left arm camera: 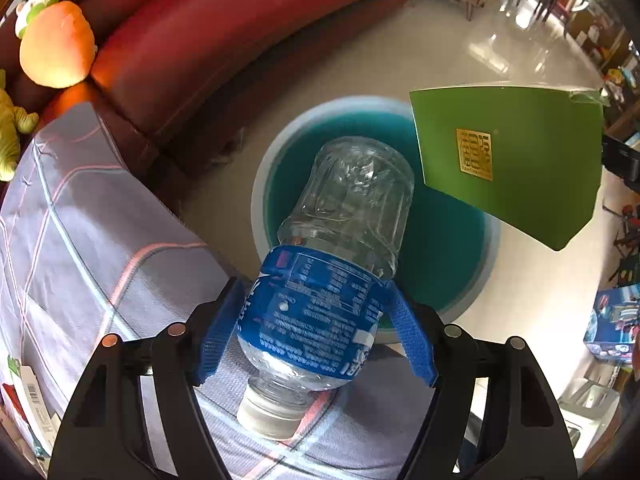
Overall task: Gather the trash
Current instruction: 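Carry both over the teal bucket, open the left tool on the bottle while the right drops the box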
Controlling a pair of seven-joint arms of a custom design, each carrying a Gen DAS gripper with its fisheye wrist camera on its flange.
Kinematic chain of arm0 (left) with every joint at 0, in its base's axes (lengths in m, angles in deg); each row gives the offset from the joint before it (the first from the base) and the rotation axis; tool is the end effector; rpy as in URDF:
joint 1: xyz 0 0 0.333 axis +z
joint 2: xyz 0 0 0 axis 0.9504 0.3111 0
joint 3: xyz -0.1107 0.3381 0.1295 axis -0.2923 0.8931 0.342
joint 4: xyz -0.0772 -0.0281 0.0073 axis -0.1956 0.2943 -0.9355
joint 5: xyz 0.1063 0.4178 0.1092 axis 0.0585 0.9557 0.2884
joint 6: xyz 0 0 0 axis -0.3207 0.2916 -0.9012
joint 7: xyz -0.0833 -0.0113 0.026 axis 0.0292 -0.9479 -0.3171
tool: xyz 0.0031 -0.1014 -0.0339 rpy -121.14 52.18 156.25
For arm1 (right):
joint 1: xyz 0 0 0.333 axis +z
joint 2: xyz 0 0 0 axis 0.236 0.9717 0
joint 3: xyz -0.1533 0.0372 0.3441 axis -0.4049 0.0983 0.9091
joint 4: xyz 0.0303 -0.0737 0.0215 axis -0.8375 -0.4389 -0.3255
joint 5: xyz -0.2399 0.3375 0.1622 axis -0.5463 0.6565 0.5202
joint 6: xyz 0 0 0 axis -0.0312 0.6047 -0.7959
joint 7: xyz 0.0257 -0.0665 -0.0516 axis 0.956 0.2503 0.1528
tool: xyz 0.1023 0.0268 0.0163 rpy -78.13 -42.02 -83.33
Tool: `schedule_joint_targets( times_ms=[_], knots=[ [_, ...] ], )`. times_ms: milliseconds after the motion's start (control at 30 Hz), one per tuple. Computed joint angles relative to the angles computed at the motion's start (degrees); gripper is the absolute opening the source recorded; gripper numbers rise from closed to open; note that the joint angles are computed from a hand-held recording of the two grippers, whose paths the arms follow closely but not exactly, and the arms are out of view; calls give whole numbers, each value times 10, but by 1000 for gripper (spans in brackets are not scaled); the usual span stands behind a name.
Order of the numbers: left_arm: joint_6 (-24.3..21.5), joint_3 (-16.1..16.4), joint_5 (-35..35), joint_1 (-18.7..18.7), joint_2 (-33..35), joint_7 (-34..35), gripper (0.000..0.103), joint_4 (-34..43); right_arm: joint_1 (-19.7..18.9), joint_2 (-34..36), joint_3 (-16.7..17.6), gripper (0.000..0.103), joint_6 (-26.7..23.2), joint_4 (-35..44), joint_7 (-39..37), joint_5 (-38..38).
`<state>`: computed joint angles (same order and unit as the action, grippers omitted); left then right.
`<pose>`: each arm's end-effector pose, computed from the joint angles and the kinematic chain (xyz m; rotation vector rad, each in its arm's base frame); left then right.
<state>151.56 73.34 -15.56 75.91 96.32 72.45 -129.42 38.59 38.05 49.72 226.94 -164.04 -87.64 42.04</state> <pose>0.7125 -0.0765 0.3028 -0.8686 2.8639 -0.3510 0.5744 0.2716 0.3353 -1.1302 2.4547 -0.5013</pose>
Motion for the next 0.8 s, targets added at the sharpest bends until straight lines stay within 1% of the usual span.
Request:
schedule_joint_targets(
  times_ms=[100, 167, 400, 567, 667, 733, 800],
  knots=[
    [-6, 2, 3, 0, 9, -2, 74, 9, -6, 18, 3, 6, 11, 11, -26, 21],
    [-14, 4, 4, 0, 18, -8, 74, 23, -2, 24, 0, 6, 17, 13, -35, 30],
    [-10, 5, 6, 6, 19, -14, 74, 20, 5, 42, -11, 6, 40, 18, -67, 64],
    [-14, 9, 10, 6, 28, -24, 74, 29, 8, 58, -13, 6, 49, 26, -107, 102],
    [-24, 1, -7, 19, 27, -18, 74, 34, 11, 68, -14, 7, 58, 30, -131, 130],
    [-26, -5, -22, 29, 20, -7, 74, 32, 12, 73, -14, 8, 66, 32, -149, 148],
    [-26, -9, -38, 37, 14, 3, 77, 31, 12, 78, -14, 15, 74, 37, -168, 167]
  ],
)
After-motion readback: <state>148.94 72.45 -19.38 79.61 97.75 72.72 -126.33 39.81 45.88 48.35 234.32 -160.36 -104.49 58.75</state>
